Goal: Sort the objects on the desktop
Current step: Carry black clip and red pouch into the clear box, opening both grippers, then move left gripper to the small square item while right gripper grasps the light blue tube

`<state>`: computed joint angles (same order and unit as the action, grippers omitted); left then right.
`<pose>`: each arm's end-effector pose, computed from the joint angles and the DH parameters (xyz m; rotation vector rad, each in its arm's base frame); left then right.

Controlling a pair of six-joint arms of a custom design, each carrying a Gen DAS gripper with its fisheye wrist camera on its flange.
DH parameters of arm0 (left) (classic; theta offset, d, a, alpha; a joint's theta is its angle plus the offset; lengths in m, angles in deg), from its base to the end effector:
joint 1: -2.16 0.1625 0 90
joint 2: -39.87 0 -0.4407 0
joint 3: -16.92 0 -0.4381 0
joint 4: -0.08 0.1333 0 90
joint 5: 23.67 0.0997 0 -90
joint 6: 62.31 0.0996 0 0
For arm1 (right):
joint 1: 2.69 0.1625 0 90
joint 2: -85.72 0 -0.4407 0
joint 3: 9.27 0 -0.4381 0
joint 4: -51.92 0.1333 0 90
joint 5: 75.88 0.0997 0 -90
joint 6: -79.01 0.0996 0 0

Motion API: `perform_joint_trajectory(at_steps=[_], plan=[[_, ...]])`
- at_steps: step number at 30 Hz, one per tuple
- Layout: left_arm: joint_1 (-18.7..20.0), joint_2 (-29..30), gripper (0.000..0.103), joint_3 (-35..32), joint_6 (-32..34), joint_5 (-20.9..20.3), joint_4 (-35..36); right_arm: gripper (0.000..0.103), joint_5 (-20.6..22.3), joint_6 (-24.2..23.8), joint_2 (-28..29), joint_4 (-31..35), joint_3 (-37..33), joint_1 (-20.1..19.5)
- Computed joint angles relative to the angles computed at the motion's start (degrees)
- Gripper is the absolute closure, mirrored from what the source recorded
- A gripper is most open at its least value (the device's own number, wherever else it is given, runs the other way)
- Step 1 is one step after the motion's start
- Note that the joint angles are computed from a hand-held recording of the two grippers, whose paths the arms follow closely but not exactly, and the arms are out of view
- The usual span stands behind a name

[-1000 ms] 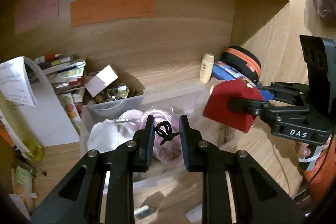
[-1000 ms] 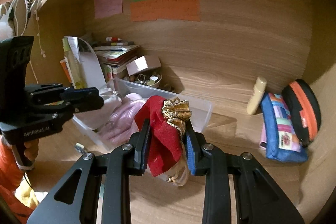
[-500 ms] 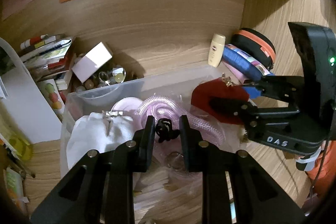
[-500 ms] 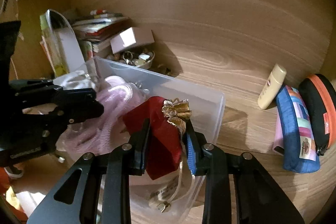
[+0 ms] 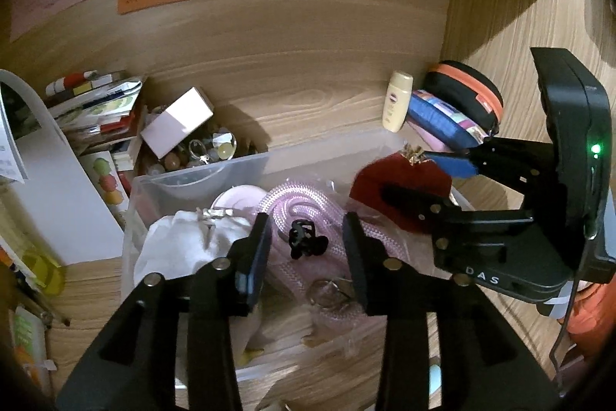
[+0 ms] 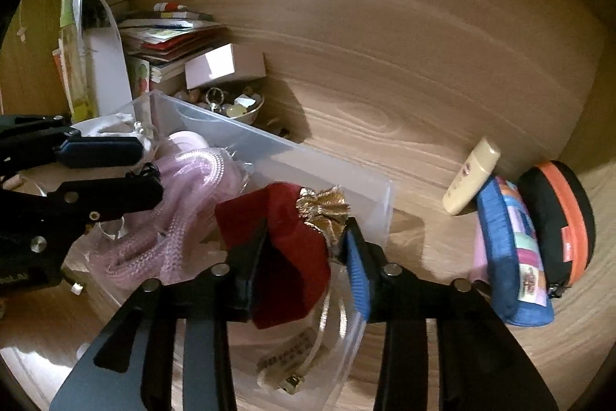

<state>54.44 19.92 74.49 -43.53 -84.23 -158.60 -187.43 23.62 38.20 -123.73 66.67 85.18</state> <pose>-0.4012 -0.8166 0.0226 1.0661 2.3861 -0.8271 0.0664 -0.8178 0.3127 0.7863 -2.0806 0.8555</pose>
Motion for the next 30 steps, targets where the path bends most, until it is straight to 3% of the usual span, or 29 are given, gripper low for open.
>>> perform_joint_trajectory(at_steps=[8,10,12,16,30], plan=[[-0.86,-1.31,0.04,2.52,1.26,0.53,-5.22,0.036,-0.57,-0.45,-1.93,-6.47,3.23,0.58],[-1.2,-1.67,0.026,3.43,1.7,1.07,-7.01,0.029,-0.41,-0.19,-2.87,-7.26,4.41,0.63],[-1.63,-2.28,0.02,4.88,2.08,1.64,-9.25,0.022,-0.28,0.15,-3.81,-8.41,5.75,0.71],[-2.41,-3.46,0.01,7.67,3.51,3.47,-12.17,0.021,0.03,0.79,-5.96,-9.74,8.77,0.78],[-3.01,-9.42,0.005,18.1,3.82,8.58,-19.09,0.011,1.66,5.38,-12.1,-9.42,18.7,1.12]])
